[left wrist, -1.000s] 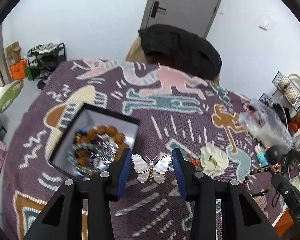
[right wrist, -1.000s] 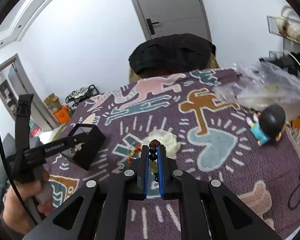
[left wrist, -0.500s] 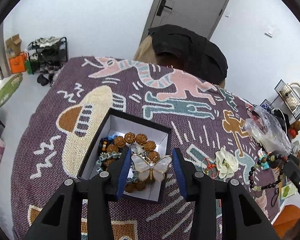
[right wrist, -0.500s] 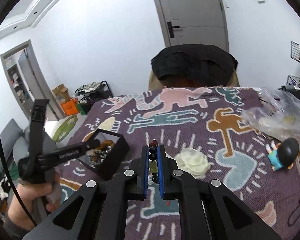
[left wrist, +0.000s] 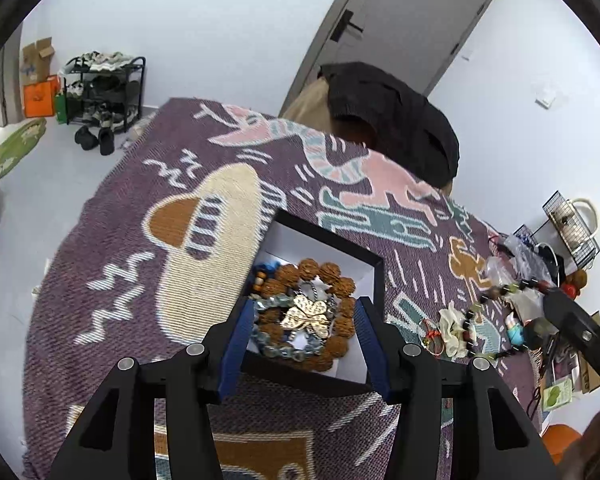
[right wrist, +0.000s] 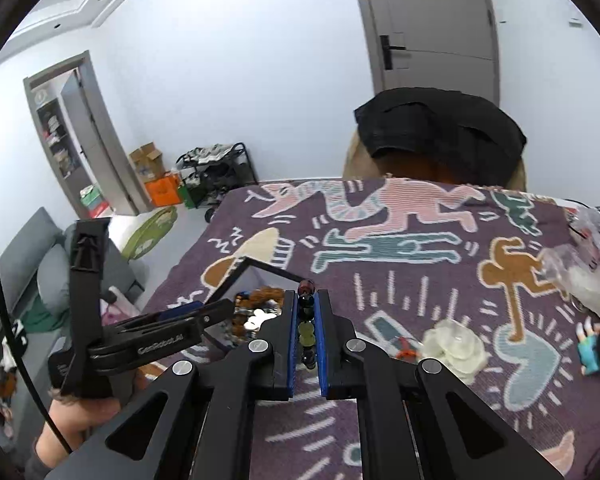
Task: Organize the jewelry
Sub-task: 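Carry the green bracelet with right tool while left carries butterfly pendant into black box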
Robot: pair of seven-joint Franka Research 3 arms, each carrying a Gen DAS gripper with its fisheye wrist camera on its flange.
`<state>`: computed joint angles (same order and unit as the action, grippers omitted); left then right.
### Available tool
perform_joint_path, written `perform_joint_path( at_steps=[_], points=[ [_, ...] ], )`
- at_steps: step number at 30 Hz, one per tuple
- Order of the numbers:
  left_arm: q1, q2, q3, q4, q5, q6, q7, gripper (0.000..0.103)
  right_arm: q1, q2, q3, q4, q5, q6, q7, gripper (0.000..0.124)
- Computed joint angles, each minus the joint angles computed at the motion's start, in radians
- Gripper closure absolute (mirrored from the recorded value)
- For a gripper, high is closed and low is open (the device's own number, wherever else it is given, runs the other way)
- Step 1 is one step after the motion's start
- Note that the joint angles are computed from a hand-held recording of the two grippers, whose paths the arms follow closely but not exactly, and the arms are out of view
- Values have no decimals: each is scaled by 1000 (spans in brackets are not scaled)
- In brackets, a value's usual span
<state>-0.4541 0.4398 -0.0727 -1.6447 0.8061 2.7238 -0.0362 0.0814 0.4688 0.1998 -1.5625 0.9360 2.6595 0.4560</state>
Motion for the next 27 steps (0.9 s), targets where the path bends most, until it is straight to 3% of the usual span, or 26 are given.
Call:
perform_joint_path(
  at_steps=[4, 7, 9, 19, 20, 21, 23, 27],
  points=[
    [-4, -55, 18, -67, 57, 27, -50, 48, 37, 30, -9, 41, -63, -7, 45, 115],
    [-8, -99, 29, -120, 135, 36, -131, 38, 61, 62, -14, 82, -121, -22, 96, 115],
    [-6, -127, 29, -155, 196, 34, -191, 36, 79, 79, -18, 101, -165, -22, 128, 115],
    [78, -194, -23, -260, 299, 54, -324, 33, 132, 134, -29, 157, -313, -45, 262, 114],
    [82, -196, -26, -263, 305, 55, -333, 33, 139, 138, -37, 163, -336, -54, 284, 107],
    [85, -198, -30, -266, 311, 54, -339, 33, 138, 141, -38, 169, -348, -68, 301, 87],
    [88, -199, -38, -266, 318, 49, -340, 33, 111, 131, -12, 151, -318, -54, 287, 65],
    [89, -200, -47, -259, 331, 40, -348, 33, 68, 97, 15, 112, -254, -41, 251, 63]
  ],
)
